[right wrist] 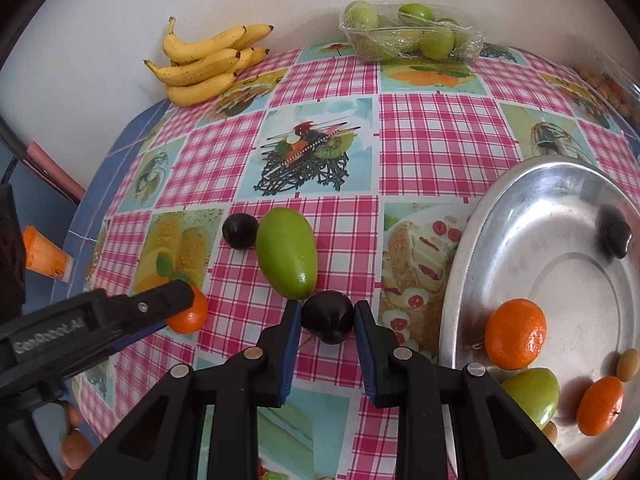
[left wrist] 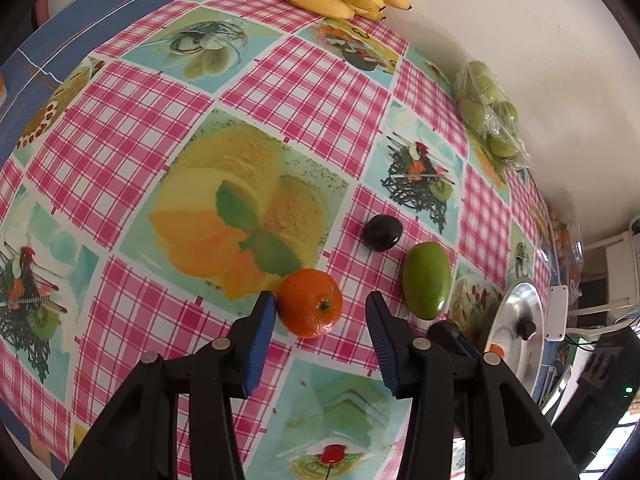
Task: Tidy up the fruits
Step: 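Close the left tool on a tangerine while the right tool holds the plum, then carry the tangerine and dark plum over the steel bowl with both tools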
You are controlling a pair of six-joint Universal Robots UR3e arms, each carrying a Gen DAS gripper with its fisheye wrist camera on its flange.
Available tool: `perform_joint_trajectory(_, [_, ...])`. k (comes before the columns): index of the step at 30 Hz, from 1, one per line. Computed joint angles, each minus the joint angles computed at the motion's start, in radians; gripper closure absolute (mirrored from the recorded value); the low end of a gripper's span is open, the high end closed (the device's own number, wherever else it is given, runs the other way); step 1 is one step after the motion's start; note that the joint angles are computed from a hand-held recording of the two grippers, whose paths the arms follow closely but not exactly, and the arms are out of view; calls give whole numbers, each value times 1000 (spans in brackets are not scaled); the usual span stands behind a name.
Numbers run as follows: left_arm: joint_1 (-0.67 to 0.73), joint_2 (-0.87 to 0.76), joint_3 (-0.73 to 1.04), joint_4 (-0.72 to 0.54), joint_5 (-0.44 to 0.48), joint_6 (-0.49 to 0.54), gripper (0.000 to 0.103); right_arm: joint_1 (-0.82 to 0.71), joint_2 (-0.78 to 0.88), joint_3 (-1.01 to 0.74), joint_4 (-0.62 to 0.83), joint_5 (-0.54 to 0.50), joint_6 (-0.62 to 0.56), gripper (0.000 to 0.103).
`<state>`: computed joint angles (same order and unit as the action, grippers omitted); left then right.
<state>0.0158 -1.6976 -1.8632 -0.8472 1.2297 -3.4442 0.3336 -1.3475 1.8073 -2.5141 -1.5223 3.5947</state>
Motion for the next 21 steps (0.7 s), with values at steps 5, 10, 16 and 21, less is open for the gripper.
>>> perform_joint_trajectory(5, [-1,-32,4,9,3,-14,66,-2,-33,1,20,-8,-1,74])
perform_joint_trajectory(10, [23,-5,-33,44,-18,-30,66,-14,-67,15,40,-9,-4,74])
perform_joint_trajectory(16, [35,41,-45,61,-5,-34,66,-35,-107,43,36,2,5,74])
perform_joint_trajectory(21, [10,48,-30,67,34,-37,66,-50,-141,58,49,8,11,74])
